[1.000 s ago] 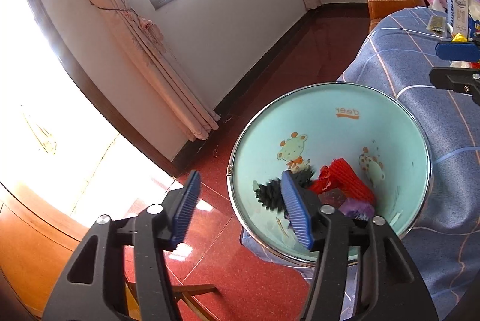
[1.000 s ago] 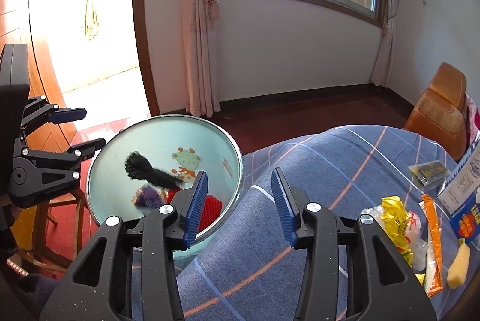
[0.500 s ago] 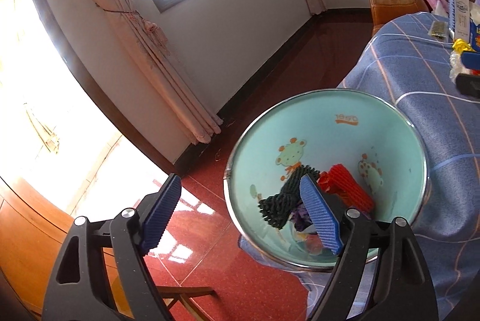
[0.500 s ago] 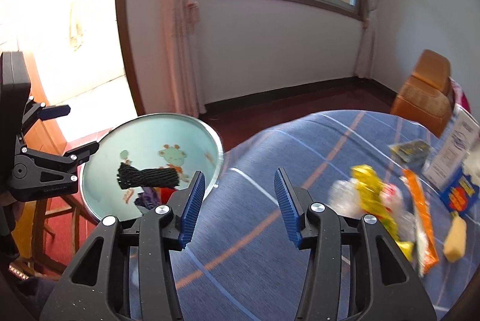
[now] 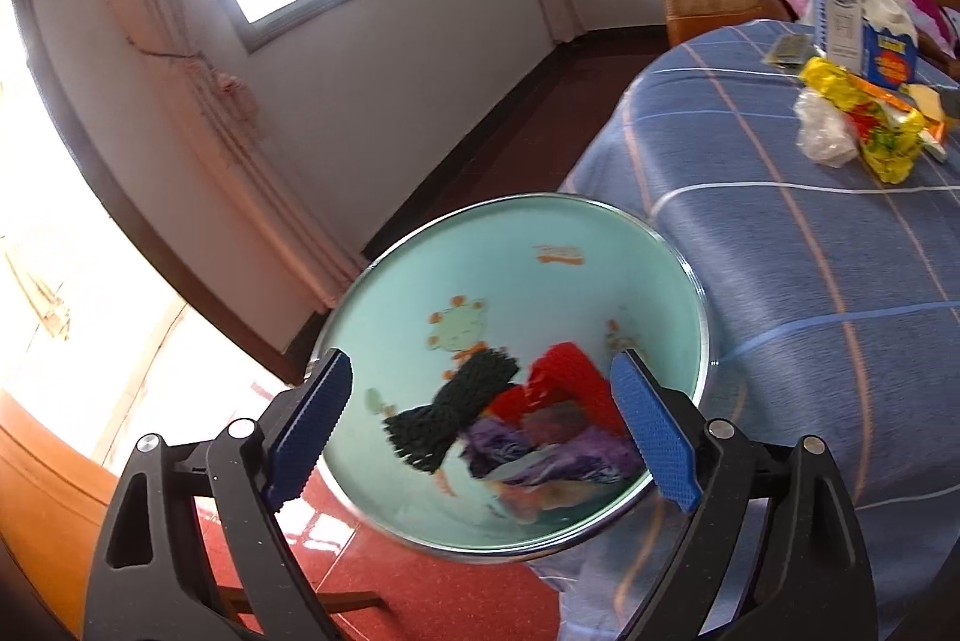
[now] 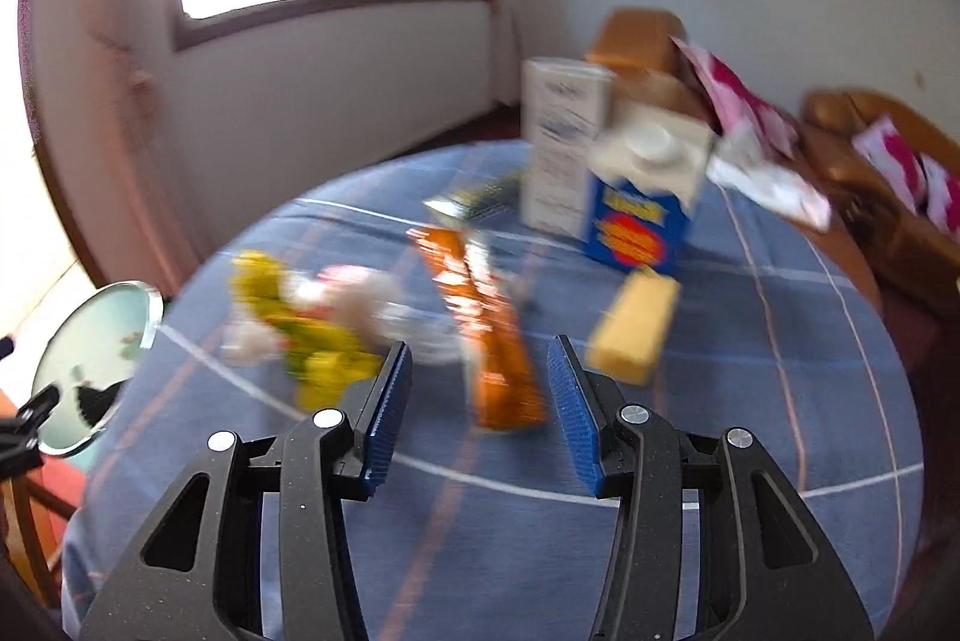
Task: Collect trash
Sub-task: 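Reach the right gripper to the orange snack wrapper and grasp it, then grasp the yellow plastic wrapper with the left gripper while the right holds the orange wrapper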
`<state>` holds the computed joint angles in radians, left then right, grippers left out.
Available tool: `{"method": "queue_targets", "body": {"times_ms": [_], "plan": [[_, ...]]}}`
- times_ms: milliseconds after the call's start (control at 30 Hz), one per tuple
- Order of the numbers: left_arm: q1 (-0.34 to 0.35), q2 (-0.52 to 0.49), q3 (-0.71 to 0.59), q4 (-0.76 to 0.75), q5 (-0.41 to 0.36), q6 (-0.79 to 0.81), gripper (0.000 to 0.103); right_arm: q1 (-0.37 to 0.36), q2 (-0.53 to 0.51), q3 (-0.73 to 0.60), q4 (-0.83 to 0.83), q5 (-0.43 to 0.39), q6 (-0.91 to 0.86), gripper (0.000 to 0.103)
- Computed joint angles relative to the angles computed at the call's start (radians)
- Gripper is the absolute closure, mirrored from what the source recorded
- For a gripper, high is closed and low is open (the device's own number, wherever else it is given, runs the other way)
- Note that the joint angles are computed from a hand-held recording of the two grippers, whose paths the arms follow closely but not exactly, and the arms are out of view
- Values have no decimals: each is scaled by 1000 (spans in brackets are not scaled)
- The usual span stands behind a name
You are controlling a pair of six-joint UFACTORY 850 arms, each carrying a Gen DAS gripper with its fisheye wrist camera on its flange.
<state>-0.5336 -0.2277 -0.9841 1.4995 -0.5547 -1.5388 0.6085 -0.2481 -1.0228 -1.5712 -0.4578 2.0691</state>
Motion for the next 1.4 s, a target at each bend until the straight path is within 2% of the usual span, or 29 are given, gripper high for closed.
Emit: {"method": "queue_targets", "body": {"times_ms": [67, 167, 233, 300, 333, 367, 400, 533, 600, 700, 800, 1067, 1200, 1400], "plan": [[-5, -6, -5, 1, 4, 0, 16, -21, -9, -13, 38, 54, -32, 55], [-3, -13, -14, -5, 14, 6, 16, -23, -40, -52, 138, 46, -174, 55], [0, -15, -18, -5, 21, 7, 16, -35, -67, -85, 278, 62, -320, 56], [2, -15, -21, -3, 28, 4, 16, -52, -91, -108, 398, 96, -444, 62], [3, -14, -22, -3, 33, 4, 16, -56, -101, -117, 434, 105, -479, 80], [1, -13, -23, -4, 33, 4, 16, -59, -100, -115, 432, 112, -476, 93], [-1, -12, -24, 3, 34, 1, 16, -59, -94, -108, 406, 121, -453, 98], [-14, -17, -37, 4, 46, 2, 16, -33, -41, -49, 233, 107, -284, 99], [-26, -25, -54, 5, 51, 11, 16, -15, 4, 3, 105, 72, -141, 99], [-50, -43, -87, 10, 58, 25, 16, 14, 72, 76, 6, 18, -14, 99], [-87, -67, -127, 21, 58, 33, 16, 31, 130, 134, -14, -35, 28, 99], [-149, -173, -276, -26, 75, 131, 16, 35, 211, 229, -4, -79, 50, 98], [-147, -222, -365, -47, 83, 158, 16, 26, 230, 256, -28, -91, 88, 98], [-122, -356, -581, -175, 8, 275, 11, 34, 229, 267, -53, -100, 116, 98]]}}
